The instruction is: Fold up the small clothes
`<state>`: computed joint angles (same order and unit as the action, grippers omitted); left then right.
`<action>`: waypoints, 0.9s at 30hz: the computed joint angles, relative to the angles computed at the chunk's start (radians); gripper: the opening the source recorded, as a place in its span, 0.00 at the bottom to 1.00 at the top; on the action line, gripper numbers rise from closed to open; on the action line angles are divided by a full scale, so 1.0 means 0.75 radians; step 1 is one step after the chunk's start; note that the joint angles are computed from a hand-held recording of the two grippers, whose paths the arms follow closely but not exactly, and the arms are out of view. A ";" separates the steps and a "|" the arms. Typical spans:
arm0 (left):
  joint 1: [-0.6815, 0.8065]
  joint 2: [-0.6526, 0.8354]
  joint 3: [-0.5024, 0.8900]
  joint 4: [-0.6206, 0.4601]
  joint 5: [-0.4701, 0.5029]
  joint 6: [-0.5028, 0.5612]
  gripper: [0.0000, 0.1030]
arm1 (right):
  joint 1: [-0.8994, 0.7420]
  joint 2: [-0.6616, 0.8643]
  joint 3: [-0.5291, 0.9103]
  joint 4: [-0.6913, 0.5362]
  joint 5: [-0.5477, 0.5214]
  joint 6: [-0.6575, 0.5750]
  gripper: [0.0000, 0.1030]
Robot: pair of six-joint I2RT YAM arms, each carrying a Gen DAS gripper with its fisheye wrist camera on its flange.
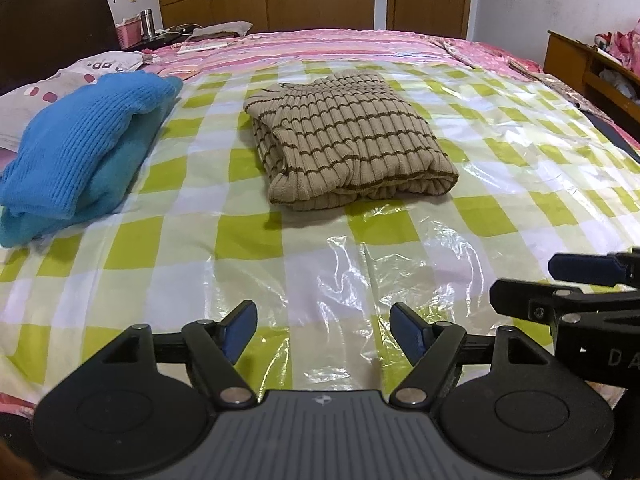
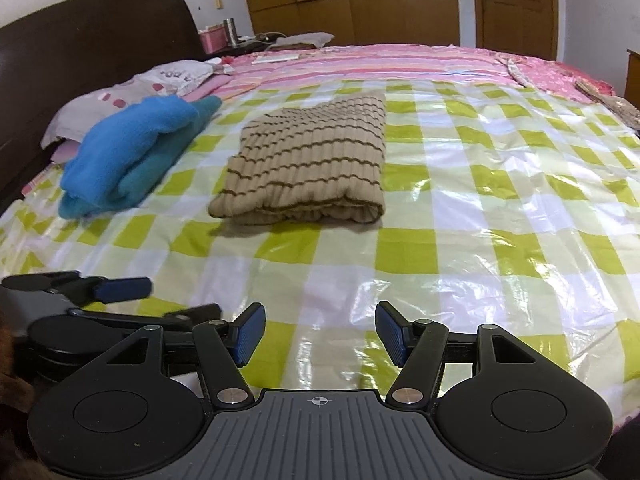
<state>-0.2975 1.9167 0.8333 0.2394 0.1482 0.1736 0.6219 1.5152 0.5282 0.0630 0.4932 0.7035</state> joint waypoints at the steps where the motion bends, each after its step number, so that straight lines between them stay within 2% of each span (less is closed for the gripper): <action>1: 0.002 0.000 -0.003 0.004 0.000 -0.003 0.79 | -0.004 0.005 -0.007 0.007 -0.003 0.005 0.60; 12: -0.020 -0.017 -0.048 0.051 -0.029 0.007 0.85 | -0.019 0.085 -0.034 0.058 0.044 0.029 0.60; 18: -0.047 -0.016 -0.047 0.048 -0.097 0.019 0.86 | -0.013 0.098 -0.047 0.083 0.051 0.054 0.60; 27: -0.054 -0.016 -0.056 0.058 -0.117 0.023 0.86 | -0.009 0.110 -0.052 0.093 0.046 0.078 0.60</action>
<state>-0.3379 1.9050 0.7912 0.2832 0.0607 0.1910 0.6151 1.5980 0.4895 0.1330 0.5277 0.7619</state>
